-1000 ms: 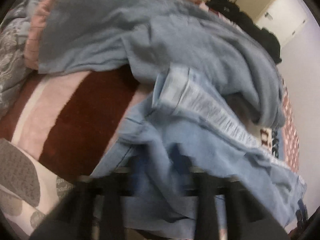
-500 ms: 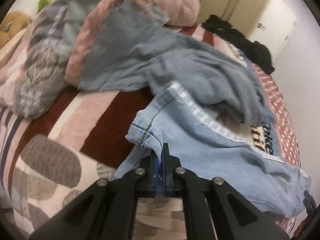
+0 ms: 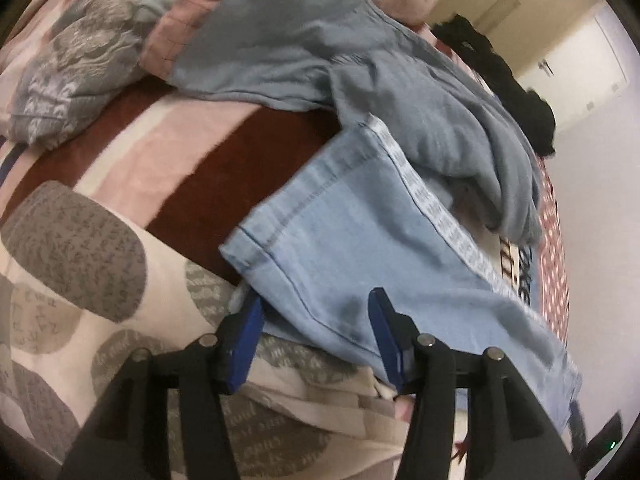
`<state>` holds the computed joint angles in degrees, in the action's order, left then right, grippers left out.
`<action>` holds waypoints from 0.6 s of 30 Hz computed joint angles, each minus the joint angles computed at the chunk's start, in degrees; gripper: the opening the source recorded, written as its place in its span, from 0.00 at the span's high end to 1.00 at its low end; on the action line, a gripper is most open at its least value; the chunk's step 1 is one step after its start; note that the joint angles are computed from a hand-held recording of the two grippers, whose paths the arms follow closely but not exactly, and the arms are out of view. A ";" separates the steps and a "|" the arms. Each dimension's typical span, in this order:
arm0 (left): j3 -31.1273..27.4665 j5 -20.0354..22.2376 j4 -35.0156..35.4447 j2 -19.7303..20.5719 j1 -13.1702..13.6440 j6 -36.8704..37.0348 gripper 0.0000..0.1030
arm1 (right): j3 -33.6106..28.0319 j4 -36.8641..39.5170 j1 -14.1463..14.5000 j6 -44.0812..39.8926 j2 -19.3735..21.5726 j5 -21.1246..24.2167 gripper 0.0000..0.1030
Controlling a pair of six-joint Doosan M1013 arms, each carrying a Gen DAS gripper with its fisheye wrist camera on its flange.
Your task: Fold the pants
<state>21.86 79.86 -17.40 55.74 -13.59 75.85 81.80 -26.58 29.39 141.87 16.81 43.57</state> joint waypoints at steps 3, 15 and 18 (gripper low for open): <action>-0.57 2.02 -1.10 0.18 -0.02 -1.24 0.52 | -0.42 0.39 0.06 -0.38 0.30 -0.01 0.47; -4.37 6.52 -2.86 2.88 -0.65 -2.21 0.37 | -1.72 1.70 0.47 -2.34 1.45 -0.07 0.47; -3.25 3.45 -0.72 2.29 -1.18 -2.84 0.37 | -2.04 0.45 0.96 -2.66 1.57 1.17 0.47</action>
<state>18.61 83.31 -18.12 58.03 -14.76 73.01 79.76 -26.13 30.35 139.21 18.37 44.74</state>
